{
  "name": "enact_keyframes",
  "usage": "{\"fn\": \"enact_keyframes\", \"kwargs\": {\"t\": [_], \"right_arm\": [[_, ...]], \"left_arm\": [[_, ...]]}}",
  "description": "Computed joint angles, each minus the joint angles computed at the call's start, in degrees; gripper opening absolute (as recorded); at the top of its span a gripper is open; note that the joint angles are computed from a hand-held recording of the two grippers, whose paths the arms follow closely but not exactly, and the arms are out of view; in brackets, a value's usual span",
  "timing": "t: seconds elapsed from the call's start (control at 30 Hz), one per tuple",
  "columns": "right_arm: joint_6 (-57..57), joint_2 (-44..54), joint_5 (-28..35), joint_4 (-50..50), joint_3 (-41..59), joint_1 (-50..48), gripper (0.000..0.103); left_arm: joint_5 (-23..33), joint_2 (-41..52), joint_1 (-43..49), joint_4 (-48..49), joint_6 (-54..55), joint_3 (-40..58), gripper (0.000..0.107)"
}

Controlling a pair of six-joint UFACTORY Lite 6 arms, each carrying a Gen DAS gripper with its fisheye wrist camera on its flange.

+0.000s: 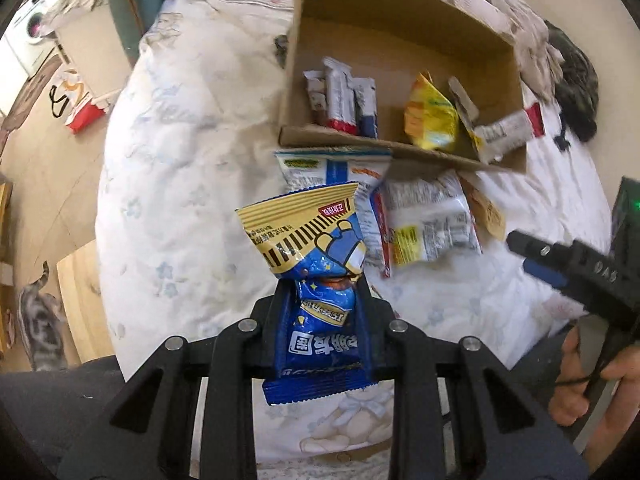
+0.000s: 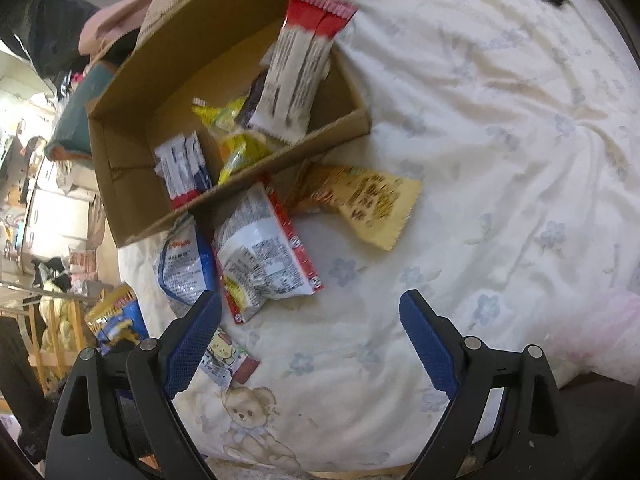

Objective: Organize snacks
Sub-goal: 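Grasp a blue-and-yellow chip bag with the left tool while the right tool grasps a white-and-red chip bag, then carry both chip bags into the box and open both tools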

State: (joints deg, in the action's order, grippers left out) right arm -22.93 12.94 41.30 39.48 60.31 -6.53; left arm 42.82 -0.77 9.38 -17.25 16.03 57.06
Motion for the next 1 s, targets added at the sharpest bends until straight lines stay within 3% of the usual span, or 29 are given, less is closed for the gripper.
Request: {"fn": "enact_keyframes", "kwargs": {"t": [0.3, 0.47, 0.5, 0.53, 0.63, 0.7, 0.77, 1.0], "right_arm": [[3.99, 17.99, 1.15, 1.63, 14.08, 5.21, 0.092], [2.17, 24.08, 0.60, 4.78, 18.37, 7.54, 0.073], [1.38, 23.67, 0.26, 5.32, 17.98, 7.99, 0.069], [0.75, 23.26, 0.35, 5.47, 17.74, 8.36, 0.054], [-1.85, 20.71, 1.13, 5.98, 15.70, 9.06, 0.035], [-2.12, 18.06, 0.75, 4.91, 13.52, 9.31, 0.032], [-2.23, 14.78, 0.63, 4.00, 10.67, 8.98, 0.022], [-7.01, -0.52, 4.56, 4.48, -0.41, 1.17, 0.020]], "left_arm": [[-1.92, -0.18, -1.74, -0.52, -1.80, 0.46, 0.024], [-1.64, 1.34, -1.06, -2.33, -0.64, 1.02, 0.024], [-1.48, 1.50, -0.80, -2.81, -0.36, 1.01, 0.024], [-1.30, 1.70, -0.58, -3.19, -0.09, 1.07, 0.024], [-0.98, 1.99, -0.33, -3.98, 0.35, 1.34, 0.024], [-1.18, 1.80, -0.40, -4.12, 0.47, 1.48, 0.024], [-1.59, 1.38, -0.51, -3.92, 0.44, 1.31, 0.024], [-1.21, 0.48, 0.59, -4.65, 0.32, 1.08, 0.024]]}}
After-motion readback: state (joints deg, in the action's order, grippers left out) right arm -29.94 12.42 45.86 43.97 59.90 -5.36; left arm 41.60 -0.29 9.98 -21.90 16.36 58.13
